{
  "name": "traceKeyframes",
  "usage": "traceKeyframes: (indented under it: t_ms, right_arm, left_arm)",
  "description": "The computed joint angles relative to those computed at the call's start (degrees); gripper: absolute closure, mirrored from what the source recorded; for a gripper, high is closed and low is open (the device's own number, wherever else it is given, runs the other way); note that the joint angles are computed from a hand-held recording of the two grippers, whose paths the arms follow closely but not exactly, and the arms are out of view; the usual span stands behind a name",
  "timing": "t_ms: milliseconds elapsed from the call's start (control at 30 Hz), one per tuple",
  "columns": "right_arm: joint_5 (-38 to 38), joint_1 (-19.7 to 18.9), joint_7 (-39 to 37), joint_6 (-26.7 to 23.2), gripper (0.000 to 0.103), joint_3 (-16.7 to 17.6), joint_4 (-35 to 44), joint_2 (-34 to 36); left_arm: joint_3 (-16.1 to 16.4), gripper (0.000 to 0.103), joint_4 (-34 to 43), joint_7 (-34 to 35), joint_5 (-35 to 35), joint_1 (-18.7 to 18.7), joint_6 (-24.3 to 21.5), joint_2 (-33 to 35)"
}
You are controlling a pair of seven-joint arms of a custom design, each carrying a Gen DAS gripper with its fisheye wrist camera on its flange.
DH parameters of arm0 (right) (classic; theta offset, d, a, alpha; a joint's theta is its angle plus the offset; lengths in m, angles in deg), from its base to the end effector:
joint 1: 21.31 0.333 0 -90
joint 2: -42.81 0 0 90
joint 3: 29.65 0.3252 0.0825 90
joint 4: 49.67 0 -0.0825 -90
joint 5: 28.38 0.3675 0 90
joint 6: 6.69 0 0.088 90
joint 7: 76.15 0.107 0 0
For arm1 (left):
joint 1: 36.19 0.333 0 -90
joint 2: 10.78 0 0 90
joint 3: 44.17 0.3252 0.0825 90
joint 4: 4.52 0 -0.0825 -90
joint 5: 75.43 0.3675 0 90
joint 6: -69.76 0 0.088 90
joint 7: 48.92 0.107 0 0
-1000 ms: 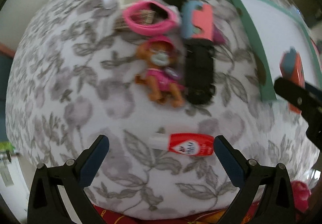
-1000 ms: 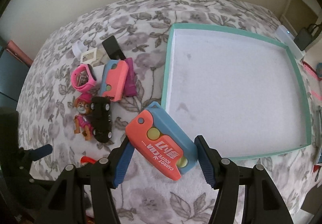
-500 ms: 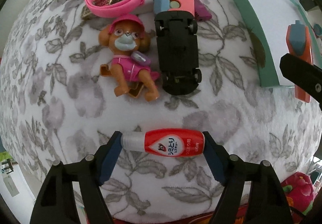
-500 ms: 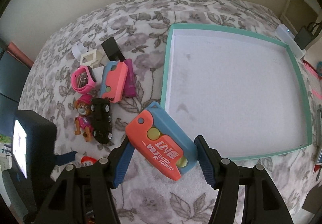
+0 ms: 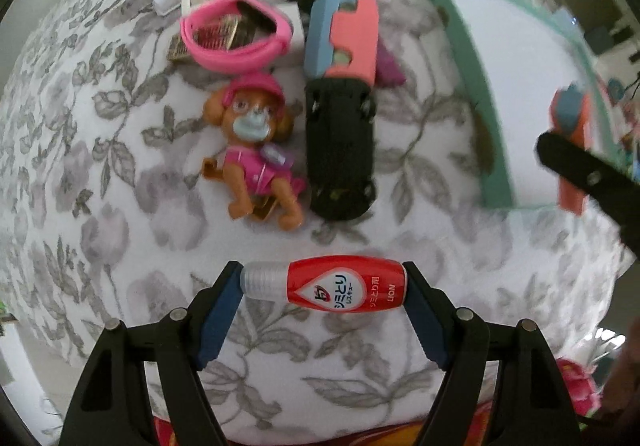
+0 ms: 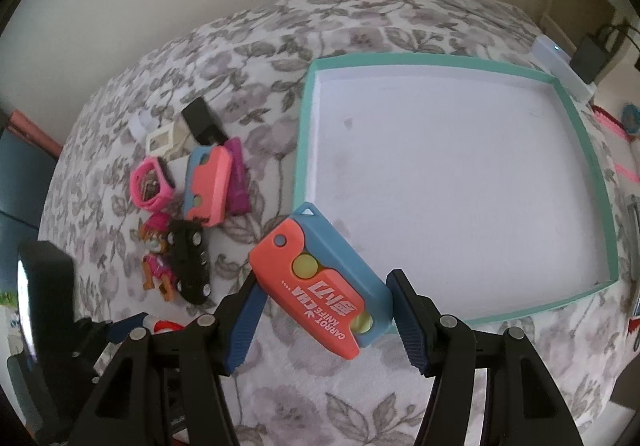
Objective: Organize rigid objects
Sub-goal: 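Grasp the red-and-white glue bottle with the left gripper while the right carries the cutter, then lower the glue bottle and cutter into the tray and open both grippers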
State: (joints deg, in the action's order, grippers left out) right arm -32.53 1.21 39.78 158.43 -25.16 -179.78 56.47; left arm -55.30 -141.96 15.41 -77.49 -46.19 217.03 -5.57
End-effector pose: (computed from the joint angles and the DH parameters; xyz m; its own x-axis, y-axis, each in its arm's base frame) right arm 0.4988 0.2579 0.3146 0.1028 -0.9852 -0.1375 -0.9396 -0.0508 -0.3384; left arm 0.4634 -0.1785 0.3085 0.1077 -0.9917 0.0707 -0.9921 -0.1118 -0.0563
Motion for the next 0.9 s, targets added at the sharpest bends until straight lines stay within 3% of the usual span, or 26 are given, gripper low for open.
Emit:
traceKeyframes:
  t_ms: [333,433,567,700,900]
  right_arm:
    - [-2.79,-0.54,6.39,2.34,0.039,-4.10,-0.26,-0.14]
    - [-6.63,0.13,11.20,1.48,0.038,-6.73,0.28,-0.11]
    - [-6.15,-2.60,12.45,1.72,0.038,-6.65,0.73,0.49]
    - [-10.94,-2.04,18.92,0.27,0.038,-10.22,1.38,1.05]
    - [-19.34,-2.18,29.88,0.33,0.039,-14.73,1.08,0.85]
  left_arm:
    - [-0.25,0.024,9.43,-2.06,2.28,-1.15,-0.87,2.06]
    - [-0.27,0.024,13.94,-3.53,5.20,-2.33,-0.33,5.26]
    - [-0.07,0.024,20.54,-4.86,8.76,-4.57,-1.36,11.08]
    - [0.51,0.024,27.65,-6.05,11.20,-6.70,-3.18,16.84]
    - [1.76,0.024,33.83,-8.66,11.29,-8.26,-2.39,22.35]
